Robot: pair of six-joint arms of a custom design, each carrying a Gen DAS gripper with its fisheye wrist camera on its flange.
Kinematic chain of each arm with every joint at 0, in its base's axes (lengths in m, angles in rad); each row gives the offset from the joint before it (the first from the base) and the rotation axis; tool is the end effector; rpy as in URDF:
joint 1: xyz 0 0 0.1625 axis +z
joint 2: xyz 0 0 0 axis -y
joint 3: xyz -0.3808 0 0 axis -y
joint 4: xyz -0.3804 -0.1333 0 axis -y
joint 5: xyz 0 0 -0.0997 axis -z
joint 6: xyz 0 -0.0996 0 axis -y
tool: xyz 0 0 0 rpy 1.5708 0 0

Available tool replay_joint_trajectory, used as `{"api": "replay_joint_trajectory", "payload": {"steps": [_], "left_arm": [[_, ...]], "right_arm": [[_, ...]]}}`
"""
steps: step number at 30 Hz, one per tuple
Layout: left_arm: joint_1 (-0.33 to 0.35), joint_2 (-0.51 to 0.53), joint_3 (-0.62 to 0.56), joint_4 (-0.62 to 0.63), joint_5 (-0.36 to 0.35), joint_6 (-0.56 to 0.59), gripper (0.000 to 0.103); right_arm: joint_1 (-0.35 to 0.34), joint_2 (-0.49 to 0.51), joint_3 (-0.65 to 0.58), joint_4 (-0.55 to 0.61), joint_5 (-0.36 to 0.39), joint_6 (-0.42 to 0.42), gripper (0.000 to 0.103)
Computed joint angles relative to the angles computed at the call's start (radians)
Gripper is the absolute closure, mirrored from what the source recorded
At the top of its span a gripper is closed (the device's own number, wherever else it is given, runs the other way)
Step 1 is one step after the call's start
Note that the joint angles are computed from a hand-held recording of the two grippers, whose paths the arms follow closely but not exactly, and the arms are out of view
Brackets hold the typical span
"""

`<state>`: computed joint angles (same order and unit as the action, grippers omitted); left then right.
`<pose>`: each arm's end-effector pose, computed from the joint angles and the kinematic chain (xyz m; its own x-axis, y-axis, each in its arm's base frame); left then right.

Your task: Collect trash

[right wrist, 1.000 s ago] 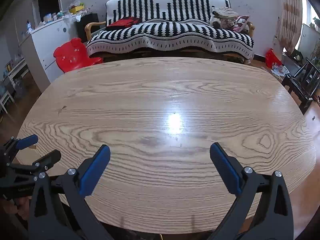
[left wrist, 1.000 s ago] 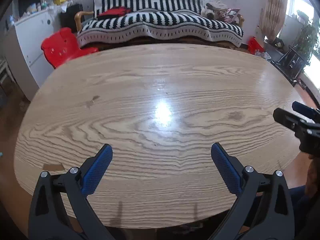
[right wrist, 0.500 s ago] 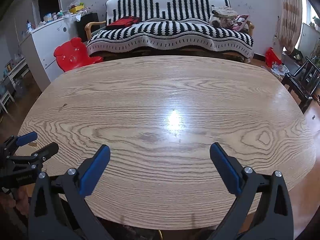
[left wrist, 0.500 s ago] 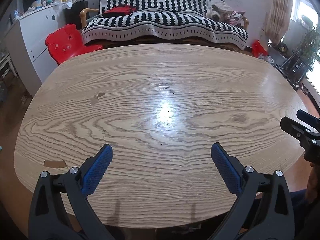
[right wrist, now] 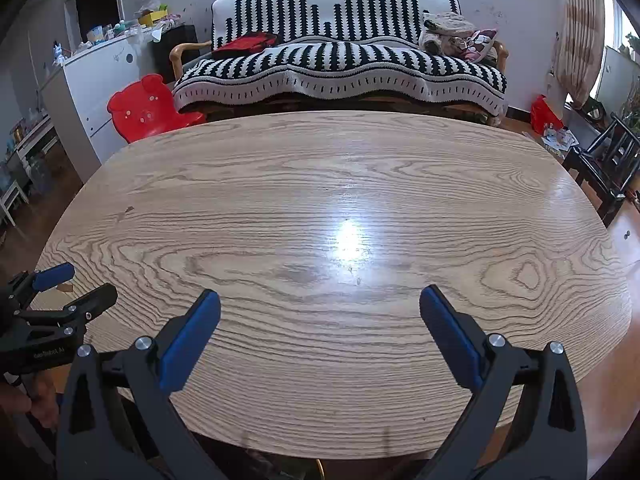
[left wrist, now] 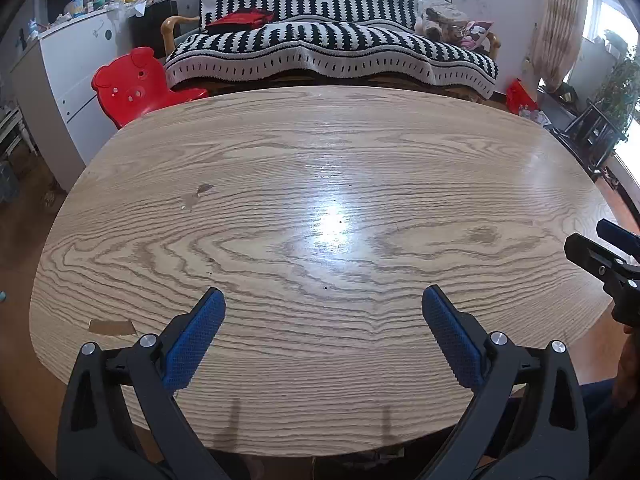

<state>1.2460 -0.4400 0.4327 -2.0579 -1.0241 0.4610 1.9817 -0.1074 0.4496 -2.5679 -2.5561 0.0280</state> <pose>-0.0968 -0.8675 0.2999 -0.6706 0.4059 -0.6209 0.6467 0.7299 -0.2214 0.3854 -0.7587 0.0927 -0.7180 0.2649 0.6437 -0.2968 0.7200 -0.6274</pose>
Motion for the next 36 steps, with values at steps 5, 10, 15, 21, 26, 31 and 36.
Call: {"api": "replay_joint_trajectory", "payload": {"steps": [5, 10, 15, 21, 26, 31, 36], "left_arm": [[0.000, 0.007, -0.013, 0.008, 0.002, -0.002, 0.007], [0.001, 0.009, -0.017, 0.011, 0.002, -0.002, 0.007], [0.001, 0.009, -0.018, 0.011, 0.002, -0.001, 0.007], [0.003, 0.011, -0.024, 0.014, 0.001, 0.000, 0.007], [0.005, 0.013, -0.028, 0.017, 0.001, 0.001, 0.007], [0.005, 0.013, -0.028, 0.016, 0.000, 0.002, 0.007], [0.005, 0.015, -0.031, 0.018, 0.001, 0.002, 0.007]], "right_arm": [[0.001, 0.008, -0.012, 0.005, -0.005, 0.002, 0.007], [0.002, -0.001, 0.004, -0.001, -0.004, 0.003, 0.007], [0.002, 0.003, -0.004, 0.006, -0.005, 0.004, 0.007], [0.003, 0.003, -0.004, 0.006, -0.008, 0.005, 0.007], [0.003, 0.005, -0.008, 0.009, -0.008, 0.006, 0.007], [0.003, 0.003, -0.004, 0.007, -0.009, 0.006, 0.007], [0.003, 0.002, -0.005, 0.011, -0.009, 0.007, 0.007]]}}
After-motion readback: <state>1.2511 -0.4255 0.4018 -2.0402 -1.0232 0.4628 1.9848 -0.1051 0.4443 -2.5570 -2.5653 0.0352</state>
